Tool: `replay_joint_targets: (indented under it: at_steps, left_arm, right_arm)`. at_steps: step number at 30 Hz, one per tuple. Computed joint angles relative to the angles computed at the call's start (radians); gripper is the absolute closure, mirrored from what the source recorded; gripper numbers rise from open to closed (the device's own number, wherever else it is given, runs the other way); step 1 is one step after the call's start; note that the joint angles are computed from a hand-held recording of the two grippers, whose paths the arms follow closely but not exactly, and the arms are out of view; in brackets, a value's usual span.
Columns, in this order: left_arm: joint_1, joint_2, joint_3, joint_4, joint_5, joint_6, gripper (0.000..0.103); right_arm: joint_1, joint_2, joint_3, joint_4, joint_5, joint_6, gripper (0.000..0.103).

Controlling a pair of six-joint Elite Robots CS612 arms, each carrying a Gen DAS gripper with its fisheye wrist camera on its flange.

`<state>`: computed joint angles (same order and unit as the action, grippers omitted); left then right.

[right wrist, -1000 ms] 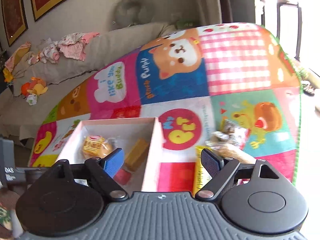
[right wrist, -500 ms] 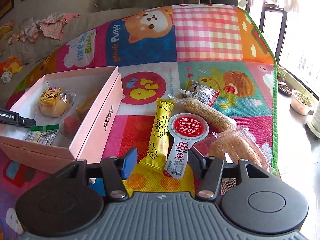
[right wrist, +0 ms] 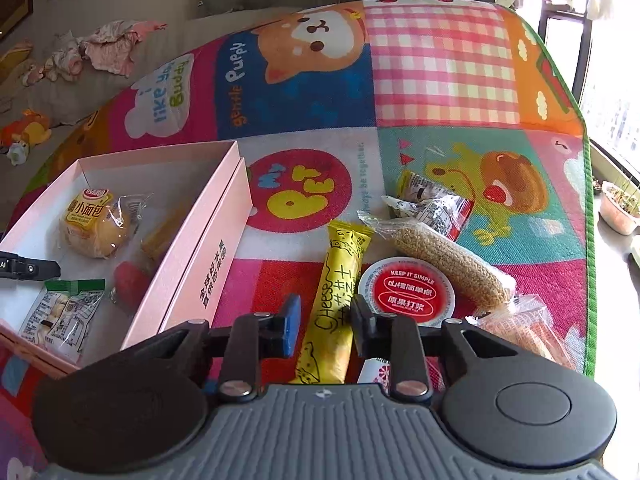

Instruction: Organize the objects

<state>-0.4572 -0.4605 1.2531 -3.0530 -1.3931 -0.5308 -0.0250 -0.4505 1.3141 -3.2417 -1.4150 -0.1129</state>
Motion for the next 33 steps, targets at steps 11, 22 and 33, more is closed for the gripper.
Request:
replay_joint_targets:
  at_steps: [11,22,33]
  left_arm:
    - [0.002,0.0,0.002,-0.007,-0.009,0.004,0.085]
    - [-0.004,-0.001,-0.001,0.007,0.013,0.002,0.085]
    - [-0.012,-0.004,0.0,0.02,0.043,-0.012,0.085]
  right_arm:
    - [-0.014,-0.083,0.179,-0.047,0.025,-0.003,0.081]
    - [-0.013,-0.16,0.333,-0.065,0.064,-0.05,0.079]
    - [0.01,-0.12,0.263,-0.058,0.033,-0.06,0.072]
